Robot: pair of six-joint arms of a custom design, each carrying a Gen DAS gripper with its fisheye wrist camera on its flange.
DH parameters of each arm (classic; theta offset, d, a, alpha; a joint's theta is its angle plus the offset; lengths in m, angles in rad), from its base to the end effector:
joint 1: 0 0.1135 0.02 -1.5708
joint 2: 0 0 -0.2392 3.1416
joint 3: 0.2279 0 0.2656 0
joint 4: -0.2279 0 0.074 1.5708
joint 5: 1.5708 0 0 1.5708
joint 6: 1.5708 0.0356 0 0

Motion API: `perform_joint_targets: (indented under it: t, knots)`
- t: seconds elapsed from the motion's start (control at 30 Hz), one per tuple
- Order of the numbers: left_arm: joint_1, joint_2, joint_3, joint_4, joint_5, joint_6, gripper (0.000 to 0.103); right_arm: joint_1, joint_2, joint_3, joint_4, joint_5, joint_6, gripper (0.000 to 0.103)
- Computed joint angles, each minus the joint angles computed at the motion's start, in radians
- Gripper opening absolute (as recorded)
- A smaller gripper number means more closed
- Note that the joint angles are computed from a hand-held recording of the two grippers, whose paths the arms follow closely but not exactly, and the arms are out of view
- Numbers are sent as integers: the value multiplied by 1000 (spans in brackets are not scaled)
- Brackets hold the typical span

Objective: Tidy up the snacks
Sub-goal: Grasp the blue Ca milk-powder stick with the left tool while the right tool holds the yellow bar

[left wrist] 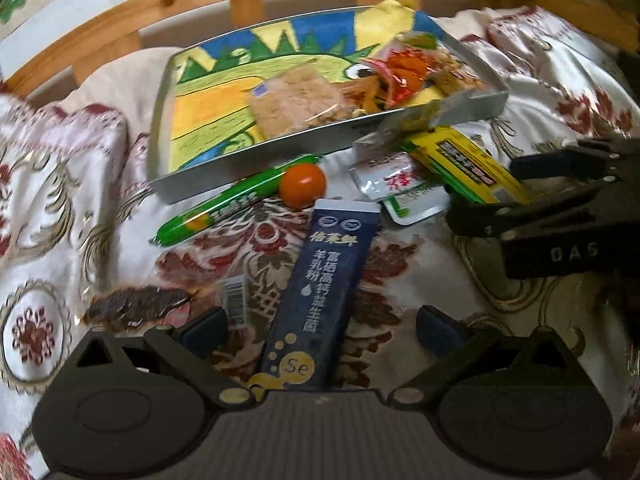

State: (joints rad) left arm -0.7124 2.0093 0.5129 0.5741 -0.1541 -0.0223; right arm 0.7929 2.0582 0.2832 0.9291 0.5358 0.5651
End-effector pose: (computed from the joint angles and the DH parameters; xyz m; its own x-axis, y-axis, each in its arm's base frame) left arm 0.2053 -0.1701 -0.0105 -0.6158 0.5028 -0.6066 0.5622 0.8198 0.1088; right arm 0.1587 0.1352 -0.0190 -0.6445 0.0019 -0.7646 -0.0354 0.9989 0.0323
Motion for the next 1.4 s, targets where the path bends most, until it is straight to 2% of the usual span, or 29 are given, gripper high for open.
perform_joint_targets:
  t: [0.17, 0.73, 0.83, 0.97, 1.1, 1.17, 1.27, 1.4]
  knots:
    - [38, 3, 8, -6, 49, -15, 102, 18, 5, 10, -12, 7, -23, 85]
    - [38, 10, 39, -33, 60, -32, 102, 14, 12, 12, -7, -3, -2, 84]
    - [44, -2, 28, -33, 78, -47, 101, 21, 6, 14, -16, -6, 3, 80]
    - [61, -25, 17, -48, 94, -67, 95, 32, -11, 16, -44, -6, 19, 69]
    - [84, -56, 17, -101, 178, -64, 78, 31, -27, 12, -65, -1, 37, 58]
    - [65, -58, 13, -103, 157, -63, 77, 35, -33, 10, -76, 12, 49, 53]
    - [38, -53, 6, -88, 119, -44, 74, 37, -38, 9, -83, 14, 57, 52]
    - [47, -58, 8, -97, 125, -52, 73, 41, -45, 11, -96, 15, 54, 52]
